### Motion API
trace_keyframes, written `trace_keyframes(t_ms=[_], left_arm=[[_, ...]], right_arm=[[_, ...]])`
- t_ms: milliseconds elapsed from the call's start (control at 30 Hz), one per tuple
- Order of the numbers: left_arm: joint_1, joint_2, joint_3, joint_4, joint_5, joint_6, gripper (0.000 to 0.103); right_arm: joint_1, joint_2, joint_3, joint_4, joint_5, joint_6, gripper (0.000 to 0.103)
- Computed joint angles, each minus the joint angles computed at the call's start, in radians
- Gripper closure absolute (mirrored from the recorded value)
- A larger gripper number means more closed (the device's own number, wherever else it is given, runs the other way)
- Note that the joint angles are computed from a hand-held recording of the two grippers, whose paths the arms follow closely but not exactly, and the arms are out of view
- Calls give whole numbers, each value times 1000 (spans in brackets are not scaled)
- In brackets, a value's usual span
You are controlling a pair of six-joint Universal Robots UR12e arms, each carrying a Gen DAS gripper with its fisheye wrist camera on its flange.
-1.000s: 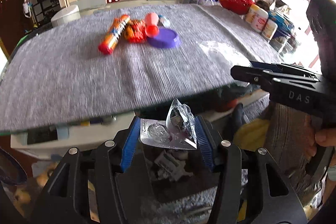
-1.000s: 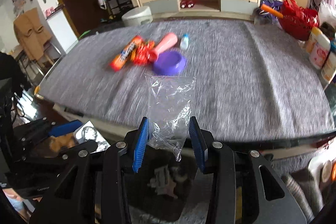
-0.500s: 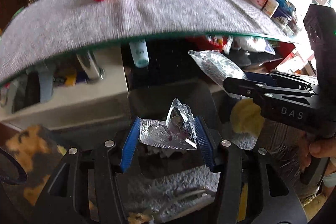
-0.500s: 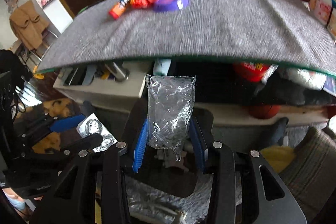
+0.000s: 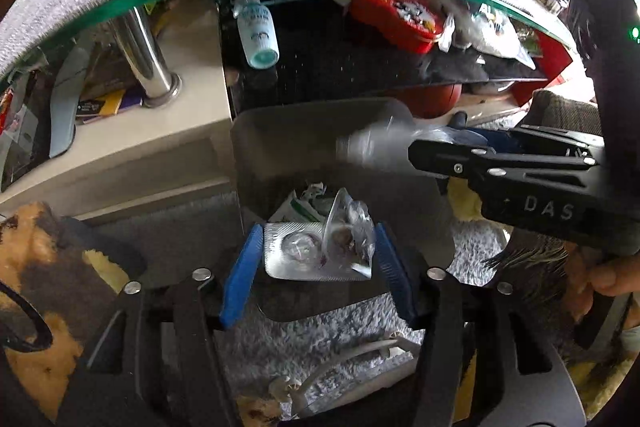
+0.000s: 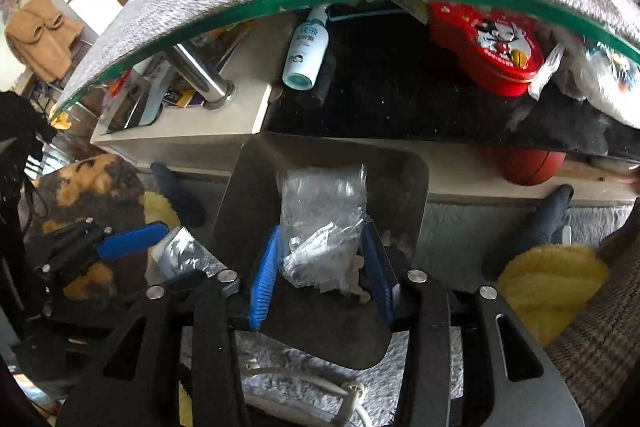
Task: Collect trash
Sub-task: 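Carry the blister pack and bag down to the bin and open both tools, then grasp the orange M&M's tube with the left tool while the right tool grasps the purple lid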
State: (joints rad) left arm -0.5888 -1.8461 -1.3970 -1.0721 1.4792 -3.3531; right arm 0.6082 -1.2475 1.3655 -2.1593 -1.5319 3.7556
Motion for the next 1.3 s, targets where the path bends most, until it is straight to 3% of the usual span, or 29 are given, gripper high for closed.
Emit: trace_keyframes(t_ms=[67,133,233,400,767,1000,1300], left_arm=[[0,-1,0,-2,4,2,30],[-3,-4,5,-9,18,3,21],[-5,-10,14,-32,44,-1,8],[-3,-10,28,-64,80,15,8],[53,7,78,16,94,-49,8],[75,-28,150,20,124,-39,8],[101,-105,278,6,129,-3,8]], right_arm=[[-1,-1,2,-4,-5,7,30],[-3,-2,4,-7,-9,12,27],[-7,-7,7,-9,-24,30,14],[-19,-22,9,-25,-33,44,12],[-43,-11,-76,-68,-125,-19,12],[-52,48,-172,-64,-157,-81,12],[-57,160,-330,11,-185,-178,12]])
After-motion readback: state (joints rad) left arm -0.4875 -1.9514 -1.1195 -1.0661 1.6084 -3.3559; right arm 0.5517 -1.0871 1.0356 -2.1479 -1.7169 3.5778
